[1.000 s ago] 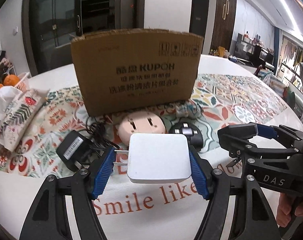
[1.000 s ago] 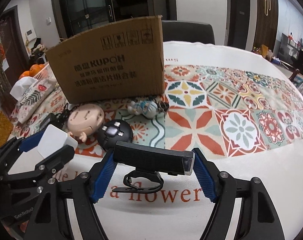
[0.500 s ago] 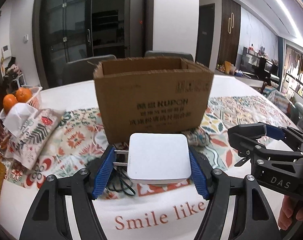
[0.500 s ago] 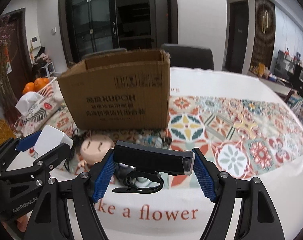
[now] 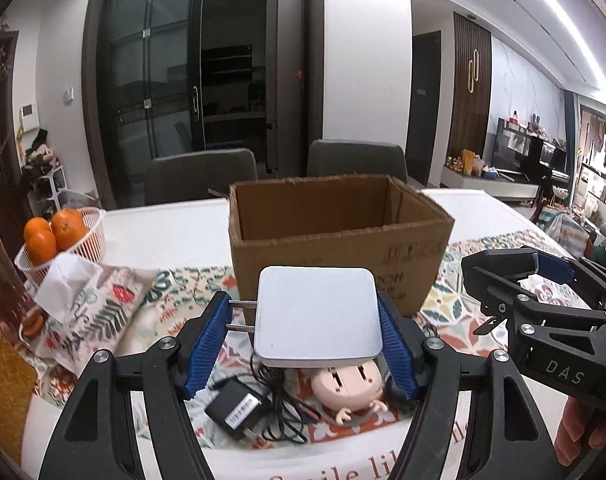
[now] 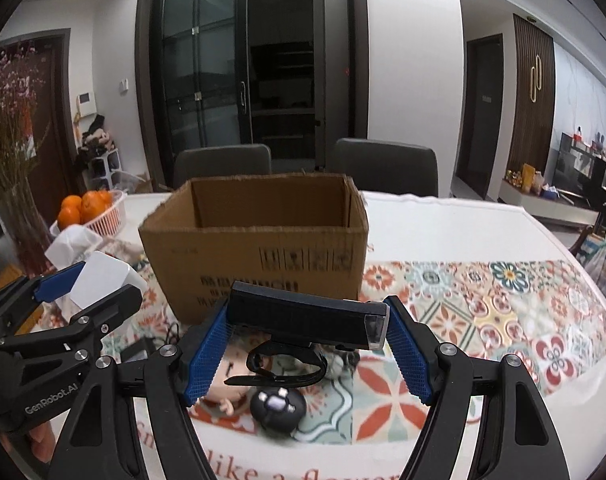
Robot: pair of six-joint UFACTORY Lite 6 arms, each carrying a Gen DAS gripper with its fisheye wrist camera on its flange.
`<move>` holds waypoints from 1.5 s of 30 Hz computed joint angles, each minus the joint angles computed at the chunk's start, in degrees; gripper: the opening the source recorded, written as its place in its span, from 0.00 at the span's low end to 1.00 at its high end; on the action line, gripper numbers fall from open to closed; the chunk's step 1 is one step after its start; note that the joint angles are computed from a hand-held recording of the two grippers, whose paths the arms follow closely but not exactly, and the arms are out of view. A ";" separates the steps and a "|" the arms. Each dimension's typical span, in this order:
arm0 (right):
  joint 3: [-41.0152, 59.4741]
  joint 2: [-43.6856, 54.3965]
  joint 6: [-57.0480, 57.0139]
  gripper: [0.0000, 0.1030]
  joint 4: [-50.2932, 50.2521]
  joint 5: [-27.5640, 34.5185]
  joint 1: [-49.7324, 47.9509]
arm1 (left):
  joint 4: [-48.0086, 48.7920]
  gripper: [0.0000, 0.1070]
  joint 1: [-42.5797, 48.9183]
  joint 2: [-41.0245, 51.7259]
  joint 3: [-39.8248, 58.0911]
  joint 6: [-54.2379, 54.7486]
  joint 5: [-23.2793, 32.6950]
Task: Organize rigid objects
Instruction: 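Carry the adapter and bike light over the cardboard box with both tools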
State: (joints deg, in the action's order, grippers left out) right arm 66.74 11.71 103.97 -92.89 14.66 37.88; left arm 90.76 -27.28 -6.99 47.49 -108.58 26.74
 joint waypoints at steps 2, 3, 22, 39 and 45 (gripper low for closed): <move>1.72 0.72 -1.27 0.73 0.99 -0.10 -0.11 | -0.39 0.66 0.83 0.39 1.25 1.24 -0.28; 2.61 1.05 -2.43 0.73 1.96 -0.15 -0.19 | -0.82 0.66 1.31 0.79 2.16 2.10 -0.45; 20.26 10.49 -28.76 0.73 26.07 -2.01 -2.67 | -17.62 0.66 8.18 9.51 18.28 24.89 -4.68; 50.57 29.07 -75.15 0.73 69.03 4.46 -6.02 | -45.03 0.66 13.97 25.43 40.76 57.84 -4.58; 70.76 41.59 -86.61 0.73 79.47 12.95 -6.78 | -58.53 0.66 16.27 32.67 50.34 71.52 -2.59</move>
State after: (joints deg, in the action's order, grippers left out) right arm 137.49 53.29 17.36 -13.41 27.61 31.09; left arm 32.23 -11.01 25.68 97.83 -37.06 24.14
